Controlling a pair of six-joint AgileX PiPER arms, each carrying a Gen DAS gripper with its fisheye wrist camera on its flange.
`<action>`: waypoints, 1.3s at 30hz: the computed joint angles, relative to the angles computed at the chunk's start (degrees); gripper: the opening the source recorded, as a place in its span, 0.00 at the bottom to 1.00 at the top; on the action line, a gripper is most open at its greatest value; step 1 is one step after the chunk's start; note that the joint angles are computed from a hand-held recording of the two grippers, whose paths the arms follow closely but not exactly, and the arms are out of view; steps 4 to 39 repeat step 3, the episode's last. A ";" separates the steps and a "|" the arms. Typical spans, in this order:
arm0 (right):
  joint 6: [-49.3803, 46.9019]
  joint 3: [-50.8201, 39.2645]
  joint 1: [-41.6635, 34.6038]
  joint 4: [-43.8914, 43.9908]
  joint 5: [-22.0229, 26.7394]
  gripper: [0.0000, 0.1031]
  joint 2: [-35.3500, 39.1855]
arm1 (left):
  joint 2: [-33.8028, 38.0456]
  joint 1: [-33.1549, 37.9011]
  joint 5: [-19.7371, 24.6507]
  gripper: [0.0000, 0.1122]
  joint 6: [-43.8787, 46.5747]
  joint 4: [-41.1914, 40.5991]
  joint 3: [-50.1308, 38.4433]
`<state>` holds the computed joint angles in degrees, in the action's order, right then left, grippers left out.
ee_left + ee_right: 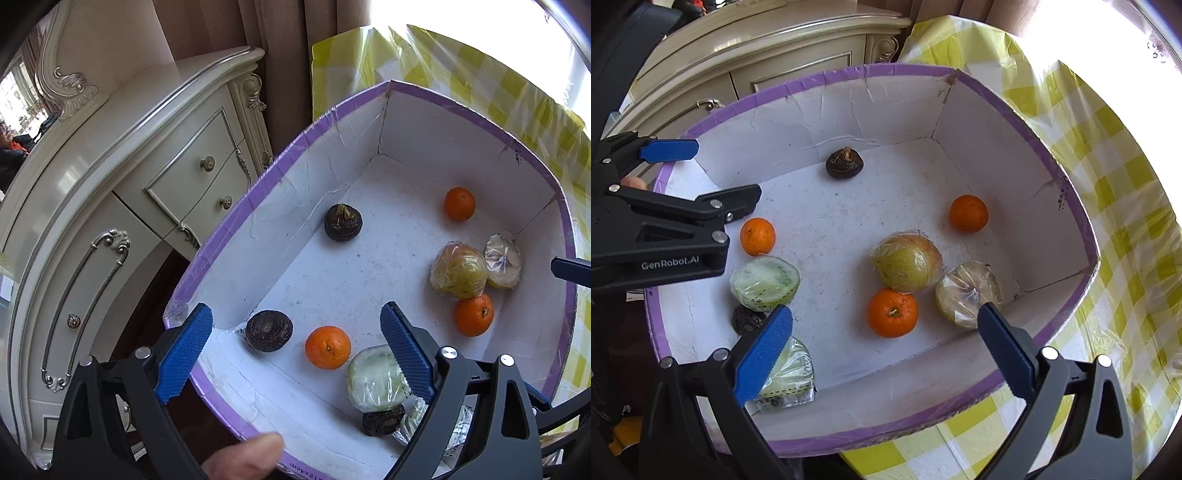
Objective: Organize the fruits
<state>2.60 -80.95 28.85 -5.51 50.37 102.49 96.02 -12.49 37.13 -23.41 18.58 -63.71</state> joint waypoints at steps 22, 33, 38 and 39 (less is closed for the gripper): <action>-1.60 5.00 -1.75 2.57 -4.64 0.98 -6.37 | -3.46 -3.93 1.09 0.84 -6.98 6.04 0.39; -1.60 5.00 -1.75 2.57 -4.64 0.98 -6.37 | -3.46 -3.93 1.09 0.84 -6.98 6.04 0.39; -1.60 5.00 -1.75 2.57 -4.64 0.98 -6.37 | -3.46 -3.93 1.09 0.84 -6.98 6.04 0.39; -1.60 5.00 -1.75 2.57 -4.64 0.98 -6.37 | -3.46 -3.93 1.09 0.84 -6.98 6.04 0.39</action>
